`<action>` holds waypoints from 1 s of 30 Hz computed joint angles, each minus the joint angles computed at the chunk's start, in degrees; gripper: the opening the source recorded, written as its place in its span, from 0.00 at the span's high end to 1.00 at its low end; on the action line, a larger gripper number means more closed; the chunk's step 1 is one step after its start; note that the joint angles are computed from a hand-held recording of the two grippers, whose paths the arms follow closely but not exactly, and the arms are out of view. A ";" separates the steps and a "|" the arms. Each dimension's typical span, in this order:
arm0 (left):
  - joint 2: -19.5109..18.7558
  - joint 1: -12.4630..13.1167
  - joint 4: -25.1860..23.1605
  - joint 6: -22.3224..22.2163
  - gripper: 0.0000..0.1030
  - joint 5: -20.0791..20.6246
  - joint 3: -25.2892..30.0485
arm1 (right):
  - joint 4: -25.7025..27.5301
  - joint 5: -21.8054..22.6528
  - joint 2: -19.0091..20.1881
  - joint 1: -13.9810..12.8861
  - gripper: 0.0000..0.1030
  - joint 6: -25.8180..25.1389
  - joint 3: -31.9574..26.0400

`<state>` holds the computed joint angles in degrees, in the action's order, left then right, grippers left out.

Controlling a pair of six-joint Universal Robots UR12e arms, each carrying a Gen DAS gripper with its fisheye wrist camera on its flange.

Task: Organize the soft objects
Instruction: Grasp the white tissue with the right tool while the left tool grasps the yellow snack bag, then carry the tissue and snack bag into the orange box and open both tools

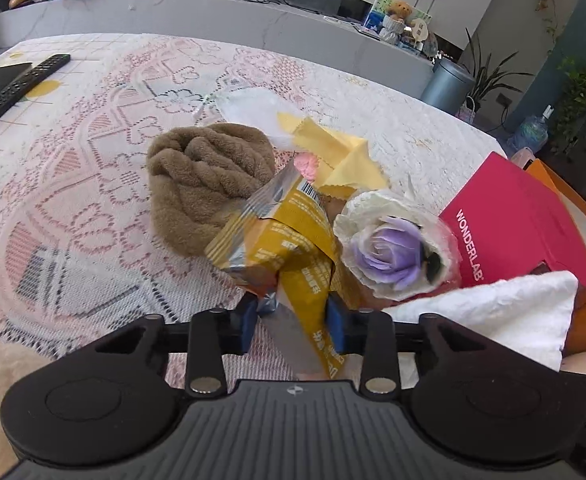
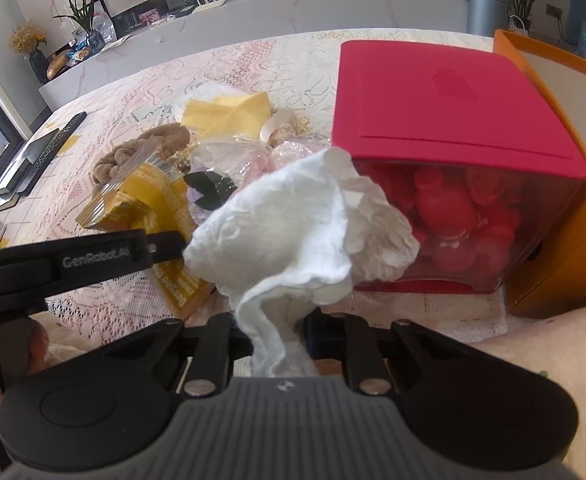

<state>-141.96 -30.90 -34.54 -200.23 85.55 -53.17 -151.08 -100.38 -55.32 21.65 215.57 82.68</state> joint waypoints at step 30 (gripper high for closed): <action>10.47 -2.07 18.99 3.38 0.76 5.24 -15.36 | -14.62 -8.69 -9.34 3.01 0.91 -1.28 10.39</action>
<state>-131.50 -32.97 -15.55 -196.85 90.79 -68.52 -165.70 -109.07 -64.66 24.66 214.29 93.07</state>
